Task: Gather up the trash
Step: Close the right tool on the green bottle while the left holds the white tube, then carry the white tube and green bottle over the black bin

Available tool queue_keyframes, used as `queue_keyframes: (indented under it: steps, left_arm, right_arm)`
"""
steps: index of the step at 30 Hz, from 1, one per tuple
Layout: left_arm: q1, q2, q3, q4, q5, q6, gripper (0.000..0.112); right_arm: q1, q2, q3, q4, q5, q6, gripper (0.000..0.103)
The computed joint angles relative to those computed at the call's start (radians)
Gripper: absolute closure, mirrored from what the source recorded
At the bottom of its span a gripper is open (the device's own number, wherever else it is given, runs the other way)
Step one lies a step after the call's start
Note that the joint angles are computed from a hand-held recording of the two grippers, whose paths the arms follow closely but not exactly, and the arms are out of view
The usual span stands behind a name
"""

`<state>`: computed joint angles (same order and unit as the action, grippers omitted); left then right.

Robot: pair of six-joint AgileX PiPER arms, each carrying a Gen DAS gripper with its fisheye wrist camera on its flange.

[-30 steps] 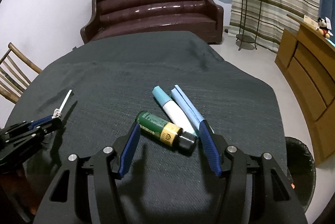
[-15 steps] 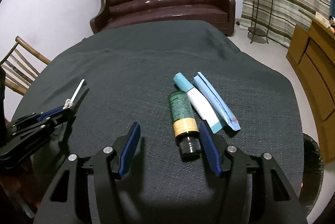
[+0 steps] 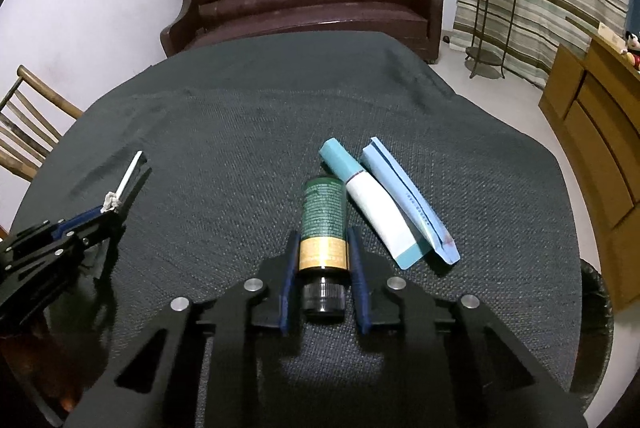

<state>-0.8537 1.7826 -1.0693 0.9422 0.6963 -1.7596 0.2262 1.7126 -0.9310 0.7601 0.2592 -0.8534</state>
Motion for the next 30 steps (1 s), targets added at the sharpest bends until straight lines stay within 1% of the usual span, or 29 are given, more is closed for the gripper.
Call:
queue_keyframes:
  steps: [4,6,8,10,13,16,17,23,30]
  left_arm:
    - [-0.004,0.005,-0.002,0.002,0.002,-0.006,0.095]
    - [-0.004,0.009,-0.008,0.001,0.006,-0.001,0.095]
    - [-0.015,0.020,-0.024,0.002,0.023,-0.001,0.095]
    - [-0.028,0.027,-0.036,0.005,0.034,-0.007,0.095]
    - [-0.059,0.034,-0.050,0.018,0.066,-0.024,0.095]
    - [-0.094,0.039,-0.060,0.031,0.091,-0.045,0.095]
    - [-0.094,0.032,-0.052,0.037,0.087,-0.044,0.095]
    - [-0.161,0.048,-0.097,0.053,0.133,-0.051,0.095]
    - [-0.225,0.106,-0.206,0.057,0.163,-0.027,0.095]
  right_arm:
    - [0.004,-0.020,0.022,0.006,-0.023,-0.022,0.079]
    - [0.012,-0.045,0.054,0.057,-0.057,-0.078,0.079]
    - [0.013,-0.064,0.076,0.100,-0.074,-0.126,0.078]
    - [0.015,-0.090,0.113,0.193,-0.096,-0.223,0.079]
    - [0.018,-0.124,0.155,0.279,-0.114,-0.301,0.079]
    - [-0.001,-0.155,0.175,0.332,-0.104,-0.343,0.079]
    - [-0.007,-0.168,0.186,0.362,-0.103,-0.372,0.079]
    - [-0.062,-0.254,0.276,0.540,-0.093,-0.551,0.079]
    - [-0.194,-0.335,0.337,0.630,-0.028,-0.668,0.079]
